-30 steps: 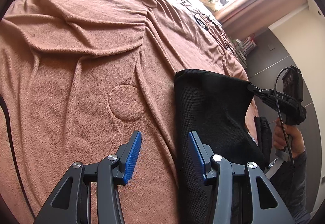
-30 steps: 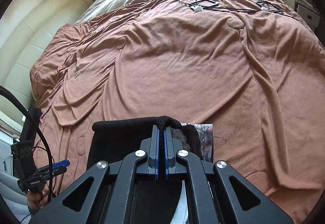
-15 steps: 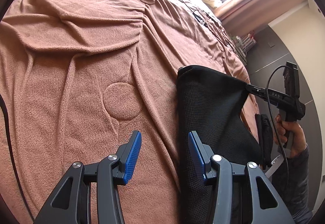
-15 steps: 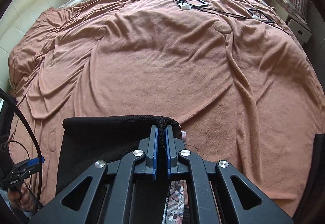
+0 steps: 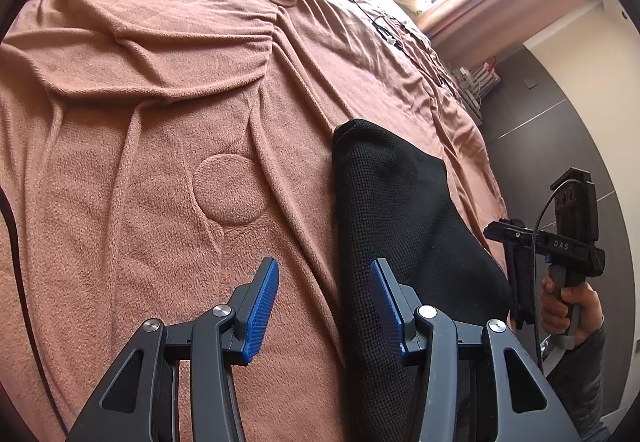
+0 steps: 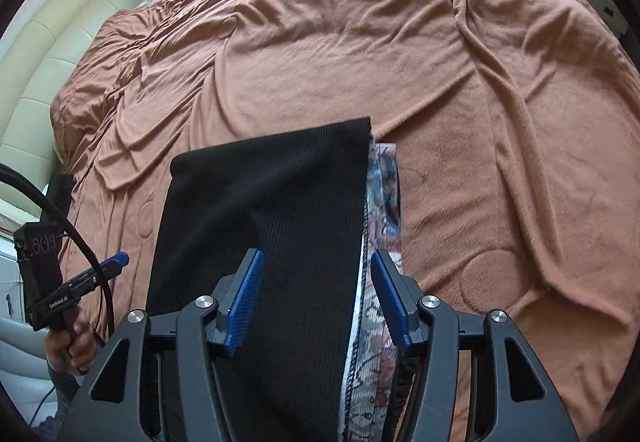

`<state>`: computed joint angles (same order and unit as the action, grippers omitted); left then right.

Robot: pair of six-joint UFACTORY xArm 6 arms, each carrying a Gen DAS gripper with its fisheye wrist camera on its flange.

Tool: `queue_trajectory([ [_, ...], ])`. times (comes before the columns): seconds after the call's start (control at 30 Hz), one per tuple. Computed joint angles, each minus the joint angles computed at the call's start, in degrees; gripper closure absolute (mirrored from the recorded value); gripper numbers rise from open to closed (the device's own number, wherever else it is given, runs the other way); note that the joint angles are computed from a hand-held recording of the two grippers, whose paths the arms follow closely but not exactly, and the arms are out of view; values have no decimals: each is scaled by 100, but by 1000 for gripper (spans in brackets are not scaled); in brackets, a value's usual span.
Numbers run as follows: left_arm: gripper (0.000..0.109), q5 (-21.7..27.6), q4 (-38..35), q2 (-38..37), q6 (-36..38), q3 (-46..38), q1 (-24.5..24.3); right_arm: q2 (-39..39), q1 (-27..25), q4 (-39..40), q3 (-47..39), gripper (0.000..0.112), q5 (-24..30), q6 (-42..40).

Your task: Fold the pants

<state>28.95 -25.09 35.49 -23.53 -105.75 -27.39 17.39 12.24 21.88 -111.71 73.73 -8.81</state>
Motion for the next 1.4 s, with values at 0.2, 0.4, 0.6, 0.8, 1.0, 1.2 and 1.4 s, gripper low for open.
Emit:
queue_trajectory([
  [0.2,58,-29,-33,-60,52,82,-28,308,-71,-17,-276,58,382,258],
  [0.4,58,-59,-37,-100,46,145,-17,516,-191,265,-572,75,574,266],
  [0.6,58,-63,3,-101,27,142,-15,583,-187,267,-589,106,590,290],
  [0.8,58,66,-55,61,138,-138,-61,28,-16,-75,124,111,-16,242],
  [1.0,58,294,-262,355,441,-621,-183,-361,-24,-333,491,111,-282,231],
  [1.2,58,854,-138,854,579,-1419,-374,-595,-15,-662,818,111,-417,364],
  [1.4,58,1405,537,1344,256,-2181,-529,-711,-20,-687,1099,111,-540,516],
])
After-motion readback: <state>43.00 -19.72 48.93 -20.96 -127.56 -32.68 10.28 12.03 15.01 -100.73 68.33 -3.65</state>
